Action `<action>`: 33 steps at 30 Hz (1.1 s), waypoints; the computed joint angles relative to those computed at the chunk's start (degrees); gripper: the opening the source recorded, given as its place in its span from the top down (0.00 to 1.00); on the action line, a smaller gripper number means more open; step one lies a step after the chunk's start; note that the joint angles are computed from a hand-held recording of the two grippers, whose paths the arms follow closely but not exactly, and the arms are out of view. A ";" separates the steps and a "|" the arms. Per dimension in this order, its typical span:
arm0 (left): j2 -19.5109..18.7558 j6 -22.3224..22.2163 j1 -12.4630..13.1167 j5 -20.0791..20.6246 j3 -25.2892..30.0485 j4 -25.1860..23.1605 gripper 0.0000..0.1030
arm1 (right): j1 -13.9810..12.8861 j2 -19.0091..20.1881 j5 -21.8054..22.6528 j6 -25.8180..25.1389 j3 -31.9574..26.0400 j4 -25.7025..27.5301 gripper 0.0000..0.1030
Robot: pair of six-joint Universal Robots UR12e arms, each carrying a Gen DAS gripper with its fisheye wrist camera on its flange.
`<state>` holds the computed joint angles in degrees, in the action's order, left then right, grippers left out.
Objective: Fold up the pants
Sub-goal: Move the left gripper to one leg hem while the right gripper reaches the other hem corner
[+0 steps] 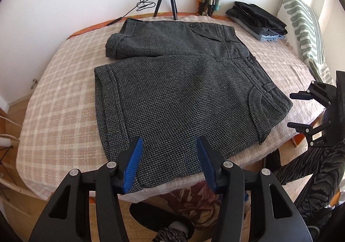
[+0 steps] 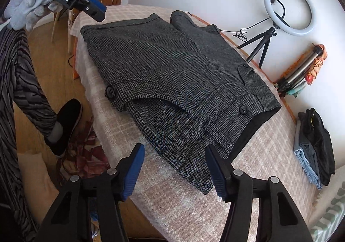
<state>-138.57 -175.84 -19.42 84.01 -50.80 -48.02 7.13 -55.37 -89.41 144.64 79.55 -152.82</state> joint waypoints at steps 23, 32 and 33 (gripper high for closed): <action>-0.19 15.35 -1.75 1.10 -0.49 -1.34 0.42 | -0.50 1.98 -2.15 6.95 -3.84 -6.37 1.00; -0.14 16.50 -2.24 5.06 -1.76 -0.62 0.41 | -3.48 1.10 10.93 10.33 -5.10 0.39 0.95; -0.16 16.15 -2.14 4.98 -1.72 -0.89 0.41 | -3.51 1.09 12.20 9.32 -5.08 2.27 0.85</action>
